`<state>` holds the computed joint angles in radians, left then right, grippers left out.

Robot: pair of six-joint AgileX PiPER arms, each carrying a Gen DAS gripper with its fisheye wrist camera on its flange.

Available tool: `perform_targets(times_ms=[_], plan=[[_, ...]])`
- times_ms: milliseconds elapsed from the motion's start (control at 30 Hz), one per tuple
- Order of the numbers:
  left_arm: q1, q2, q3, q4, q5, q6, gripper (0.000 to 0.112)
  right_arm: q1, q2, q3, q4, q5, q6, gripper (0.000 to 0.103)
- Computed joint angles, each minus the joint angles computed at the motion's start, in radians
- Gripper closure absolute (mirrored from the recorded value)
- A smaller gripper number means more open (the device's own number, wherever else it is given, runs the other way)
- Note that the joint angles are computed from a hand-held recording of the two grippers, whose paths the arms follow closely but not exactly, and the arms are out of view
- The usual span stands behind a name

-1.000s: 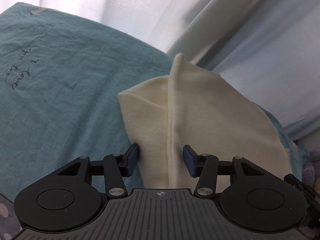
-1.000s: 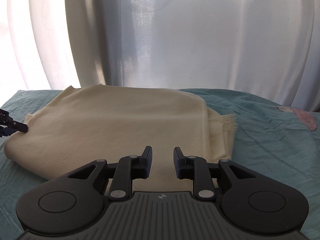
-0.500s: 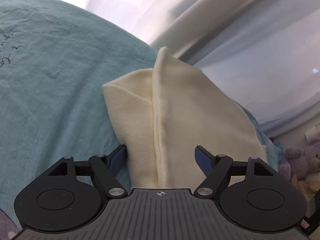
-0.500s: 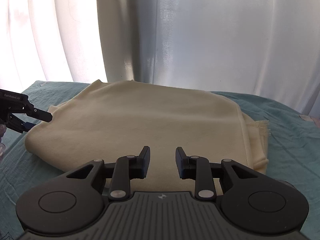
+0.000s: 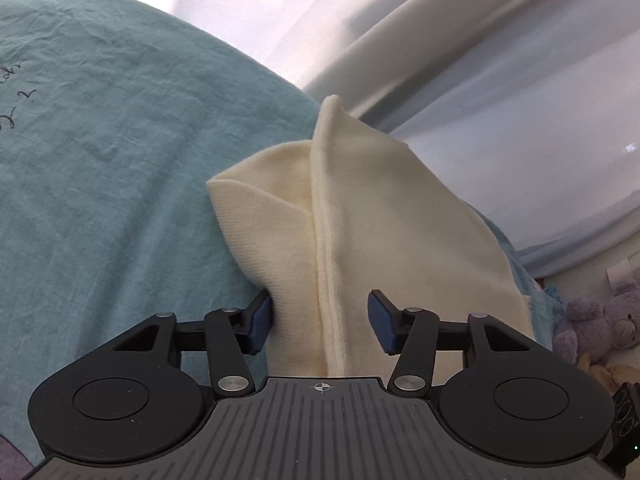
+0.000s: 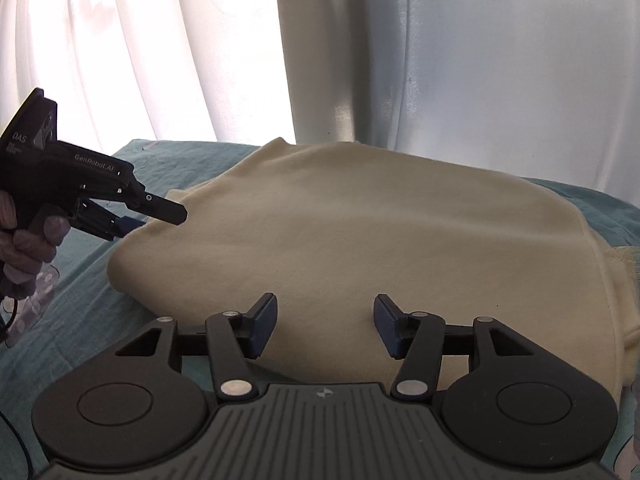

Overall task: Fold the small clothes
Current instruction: 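Fold the held hem up over the dress body toward the collar with both grippers, then open both grippers and release the folded hem onto the dress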

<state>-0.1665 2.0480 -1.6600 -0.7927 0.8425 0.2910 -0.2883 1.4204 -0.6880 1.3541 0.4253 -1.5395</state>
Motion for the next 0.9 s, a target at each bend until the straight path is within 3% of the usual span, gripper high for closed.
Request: perform_targets(times_ms=[100,167,233,300,367,400,433,500,667,900], plan=[[0.006,-0.003,0.012,-0.013,-0.002,0.016,0.061,0.012,0.000,0.003,0.011,-0.020,0.018,0.051],[0.007,-0.004,0.019,-0.020,-0.009,0.020,0.056,0.008,-0.003,0.003,0.027,-0.032,0.038,0.051],[0.009,0.001,0.021,-0.057,-0.009,0.043,0.044,0.001,0.002,-0.005,0.002,-0.042,0.101,0.051],[-0.012,-0.001,0.018,-0.028,-0.034,0.020,0.045,0.007,0.011,-0.004,0.022,-0.071,0.112,0.057],[-0.039,0.000,0.003,0.041,-0.057,-0.024,0.059,0.016,0.008,0.007,0.064,-0.100,0.084,0.065],[-0.052,0.002,-0.005,0.094,-0.066,-0.065,0.075,0.022,0.004,0.011,0.073,-0.114,0.081,0.072],[-0.057,0.002,-0.007,0.113,-0.070,-0.081,0.080,0.024,0.001,0.014,0.086,-0.119,0.074,0.076],[-0.058,-0.001,-0.006,0.116,-0.071,-0.094,0.085,0.021,-0.004,0.018,0.088,-0.128,0.086,0.081],[-0.086,-0.057,-0.024,0.146,-0.075,-0.103,0.094,-0.023,-0.036,0.042,0.081,-0.114,0.093,0.081],[-0.209,-0.039,-0.224,0.178,-0.014,-0.167,0.095,-0.134,-0.091,0.068,0.097,-0.044,0.074,0.081]])
